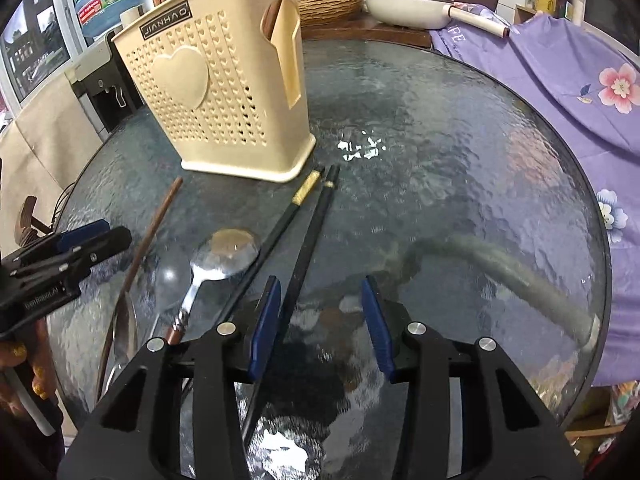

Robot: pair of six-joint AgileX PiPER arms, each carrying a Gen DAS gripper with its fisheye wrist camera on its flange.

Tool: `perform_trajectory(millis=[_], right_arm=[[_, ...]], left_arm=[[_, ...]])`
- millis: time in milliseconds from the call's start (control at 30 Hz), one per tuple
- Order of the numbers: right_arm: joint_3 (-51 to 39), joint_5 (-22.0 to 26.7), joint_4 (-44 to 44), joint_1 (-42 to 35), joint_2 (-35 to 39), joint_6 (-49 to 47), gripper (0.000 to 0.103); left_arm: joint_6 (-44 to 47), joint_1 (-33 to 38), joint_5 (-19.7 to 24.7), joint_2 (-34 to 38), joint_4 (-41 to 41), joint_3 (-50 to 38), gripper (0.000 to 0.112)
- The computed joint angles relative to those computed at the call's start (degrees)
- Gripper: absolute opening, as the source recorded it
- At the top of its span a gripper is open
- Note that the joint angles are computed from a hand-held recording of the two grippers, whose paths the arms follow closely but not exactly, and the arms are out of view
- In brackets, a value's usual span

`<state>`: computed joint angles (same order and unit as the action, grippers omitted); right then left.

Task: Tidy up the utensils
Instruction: 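Close the left gripper on a wooden chopstick while the right gripper grasps a black chopstick, then lift the left gripper's wooden chopstick upright over the holder while the right gripper carries its black chopstick there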

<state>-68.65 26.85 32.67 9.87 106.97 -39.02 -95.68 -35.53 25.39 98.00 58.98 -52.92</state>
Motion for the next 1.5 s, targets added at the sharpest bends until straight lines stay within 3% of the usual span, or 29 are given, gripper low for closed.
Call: perform_trajectory(millis=[300, 533, 833, 1000, 1333, 1500], right_arm=[[-6.82, 0.73, -9.4, 2.93, 4.97, 11.55, 0.027], [-11.42, 1.46, -14.72, 4.34, 7.82, 17.55, 0.019], [-20.0, 4.69, -22.41, 5.65, 12.67, 24.9, 0.013], [-20.02, 4.23, -21.05, 5.3, 12.83, 23.55, 0.01], [-17.63, 2.85, -13.25, 3.18, 12.03, 17.82, 0.008], [-15.96, 3.2, -3.67, 0.79, 10.81, 9.15, 0.008]], left_arm=[[10.87, 1.3, 0.34, 5.65, -8.68, -6.86, 0.04], [11.52, 1.59, 2.13, 7.75, -8.5, -9.32, 0.029], [19.02, 2.61, 5.62, 10.5, -13.03, -14.49, 0.017], [17.69, 2.05, 6.82, 11.29, -11.06, -15.17, 0.008], [14.27, 1.09, 6.32, 11.43, -9.59, -14.91, 0.007], [14.2, 2.78, 3.62, 10.37, -10.21, -13.72, 0.007]])
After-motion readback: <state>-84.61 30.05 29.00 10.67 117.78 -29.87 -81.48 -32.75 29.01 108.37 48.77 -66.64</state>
